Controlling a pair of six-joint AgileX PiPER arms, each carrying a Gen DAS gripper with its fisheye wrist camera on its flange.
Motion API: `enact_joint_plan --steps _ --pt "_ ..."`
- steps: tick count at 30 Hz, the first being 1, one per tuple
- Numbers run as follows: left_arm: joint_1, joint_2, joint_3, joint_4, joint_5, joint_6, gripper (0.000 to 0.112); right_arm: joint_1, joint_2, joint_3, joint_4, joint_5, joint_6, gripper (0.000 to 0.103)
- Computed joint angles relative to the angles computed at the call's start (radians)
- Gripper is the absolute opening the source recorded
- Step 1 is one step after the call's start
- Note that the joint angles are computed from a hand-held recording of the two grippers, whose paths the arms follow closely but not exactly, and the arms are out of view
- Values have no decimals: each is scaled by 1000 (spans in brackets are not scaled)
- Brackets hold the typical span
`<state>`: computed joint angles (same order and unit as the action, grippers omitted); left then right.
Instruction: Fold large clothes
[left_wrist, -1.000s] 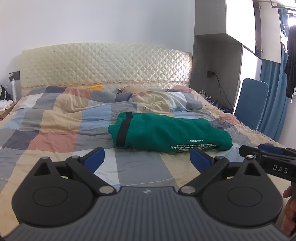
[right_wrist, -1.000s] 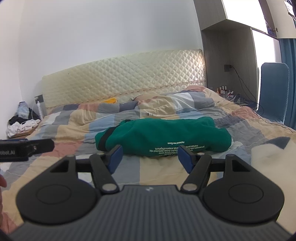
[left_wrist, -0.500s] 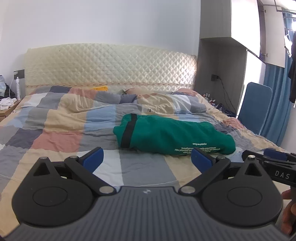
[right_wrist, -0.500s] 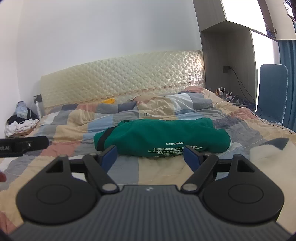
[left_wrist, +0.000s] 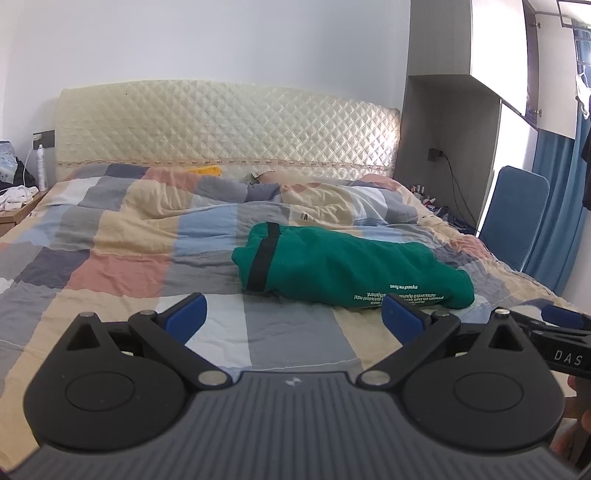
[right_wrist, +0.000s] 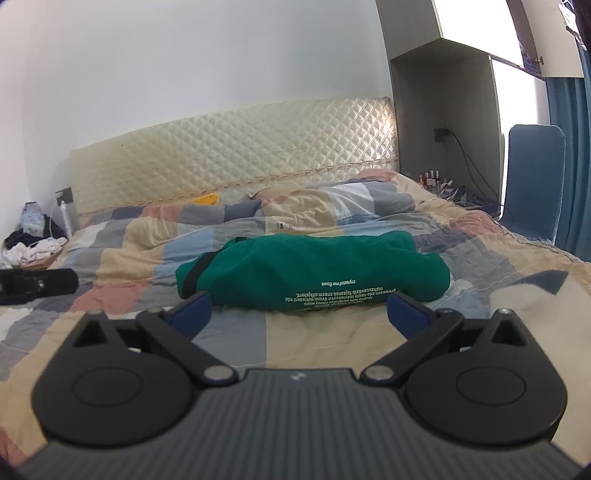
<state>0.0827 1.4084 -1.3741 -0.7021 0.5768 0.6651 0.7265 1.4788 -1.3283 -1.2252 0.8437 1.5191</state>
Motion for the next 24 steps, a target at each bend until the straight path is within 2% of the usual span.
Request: enact_joint_plan --steps 8,20,24 --pt "-18 3 -6 54 7 -40 102 10 4 0 -16 4 -13 103" --pt "8 3 4 -10 12 19 102 16 9 -4 -25 9 -21 103" --pt "-5 -10 21 12 -8 5 102 15 9 -5 -23 9 -23 103"
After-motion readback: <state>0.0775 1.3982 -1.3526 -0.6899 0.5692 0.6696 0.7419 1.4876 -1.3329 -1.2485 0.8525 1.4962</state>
